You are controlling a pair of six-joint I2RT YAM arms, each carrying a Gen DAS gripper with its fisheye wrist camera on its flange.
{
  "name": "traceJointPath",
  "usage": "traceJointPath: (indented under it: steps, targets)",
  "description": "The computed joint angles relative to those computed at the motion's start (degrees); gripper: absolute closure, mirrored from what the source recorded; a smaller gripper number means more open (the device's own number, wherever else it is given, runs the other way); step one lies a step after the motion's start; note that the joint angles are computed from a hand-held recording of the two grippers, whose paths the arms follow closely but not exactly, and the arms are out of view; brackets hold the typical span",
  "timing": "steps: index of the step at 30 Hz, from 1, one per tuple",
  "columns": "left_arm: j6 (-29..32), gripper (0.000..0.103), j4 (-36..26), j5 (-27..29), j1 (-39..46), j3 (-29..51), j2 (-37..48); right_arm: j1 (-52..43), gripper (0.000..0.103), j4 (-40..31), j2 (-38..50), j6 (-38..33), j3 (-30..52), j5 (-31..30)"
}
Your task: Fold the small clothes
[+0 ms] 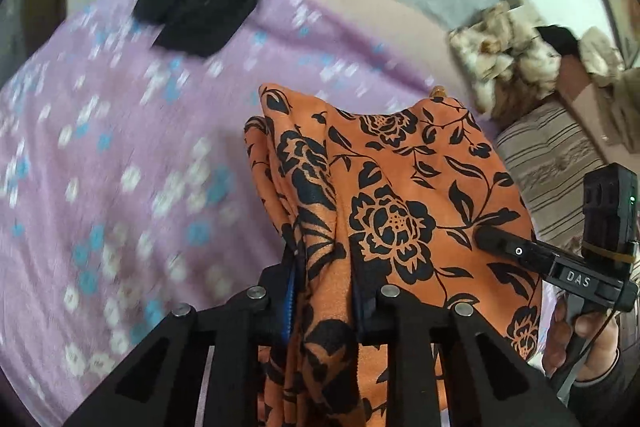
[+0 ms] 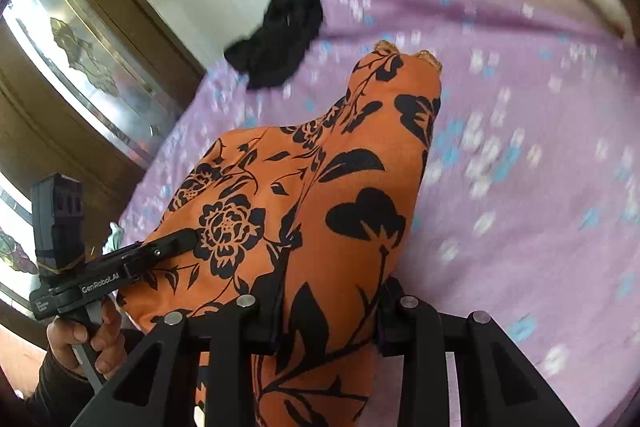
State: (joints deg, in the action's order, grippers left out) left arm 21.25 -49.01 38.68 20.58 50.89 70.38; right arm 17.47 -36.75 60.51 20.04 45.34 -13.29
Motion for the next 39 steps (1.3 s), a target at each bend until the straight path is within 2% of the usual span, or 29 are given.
traceJointPath:
  steps: [2,4,6,7,9,11,12,13,14,18,19,20,22,23,25,27,30,32,35,39]
  targets:
    - [-6.93,0.080,4.79,-1.66,-6.66,-0.19,-2.10,-5.03,0.069,-2.45,-1.31,-4.18,2.05,-1.84]
    - [-12.50,0.078,10.36,-5.72,-14.10,-0.99,-0.77,-12.12,0.069,-3.42,-1.12,-8.30,2.95,-4.83]
    - [-18.36,0.074,18.16,-12.17,-22.44,-3.60,2.36,-19.04,0.068,-2.57,0.86,-12.18,1.86,-8.77]
    - [-19.04,0.071,19.81,-14.30,-24.83,-4.10,4.22,-22.51,0.065,-1.26,2.78,-13.44,0.47,-10.19]
    - [-19.78,0.069,21.63,-21.54,-29.44,-5.10,9.21,-26.83,0.055,1.43,7.03,-14.77,-2.56,-7.99]
    - [-19.15,0.066,21.66,-22.03,-29.75,-6.14,10.39,-28.83,0.050,1.55,10.81,-13.70,-5.09,-2.99]
    - [-18.84,0.063,22.59,-21.29,-28.71,-7.69,8.37,-30.57,0.050,2.58,10.00,-13.72,-7.03,-4.28]
    - [-18.37,0.055,22.51,-21.84,-27.96,-8.62,6.35,-32.80,0.048,3.88,6.55,-13.86,-9.75,-6.90]
    - [-18.19,0.054,22.02,-22.96,-27.69,-9.04,4.59,-33.21,0.048,3.45,3.95,-13.75,-10.50,-5.81]
    - [-16.18,0.053,18.73,-22.35,-25.42,-10.98,-3.27,-27.84,0.043,1.25,-9.52,-9.98,-11.07,-5.05]
    - [-15.66,0.053,17.93,-22.66,-24.94,-11.48,-4.78,-25.06,0.033,1.66,-11.58,-8.69,-10.90,-4.53]
    - [-15.62,0.051,16.87,-23.41,-24.94,-11.70,-6.22,-22.11,0.023,2.81,-11.90,-7.07,-10.88,-3.29]
    - [-14.87,0.042,14.07,-23.80,-24.07,-12.57,-10.12,-19.17,0.018,4.25,-9.60,-6.00,-11.46,-3.06]
    - [-14.83,0.037,12.82,-24.62,-23.98,-13.24,-12.59,-18.99,0.018,7.97,-5.26,-4.44,-13.02,-3.19]
    - [-13.41,0.028,9.05,-25.62,-22.48,-13.67,-17.33,-20.40,0.018,10.40,2.41,-3.05,-13.57,-3.16]
    - [-12.14,0.020,7.01,-26.29,-21.96,-13.66,-20.17,-17.56,0.018,9.85,-0.94,-0.39,-13.53,0.24]
    - [-12.41,0.018,5.29,-27.91,-21.47,-13.93,-24.41,-9.07,0.017,2.22,-7.59,2.12,-10.35,7.41]
    - [-12.01,0.017,4.06,-28.47,-21.32,-13.90,-25.96,-4.04,0.008,-3.43,-12.47,2.90,-9.32,13.20]
    - [-11.63,0.014,1.96,-31.10,-22.04,-14.33,-29.09,9.72,0.005,-13.02,-18.81,10.78,-8.64,24.85]
    - [-12.33,0.014,-1.26,-33.91,-23.06,-14.08,-31.85,23.66,0.005,-25.32,-24.04,23.29,-7.69,34.73]
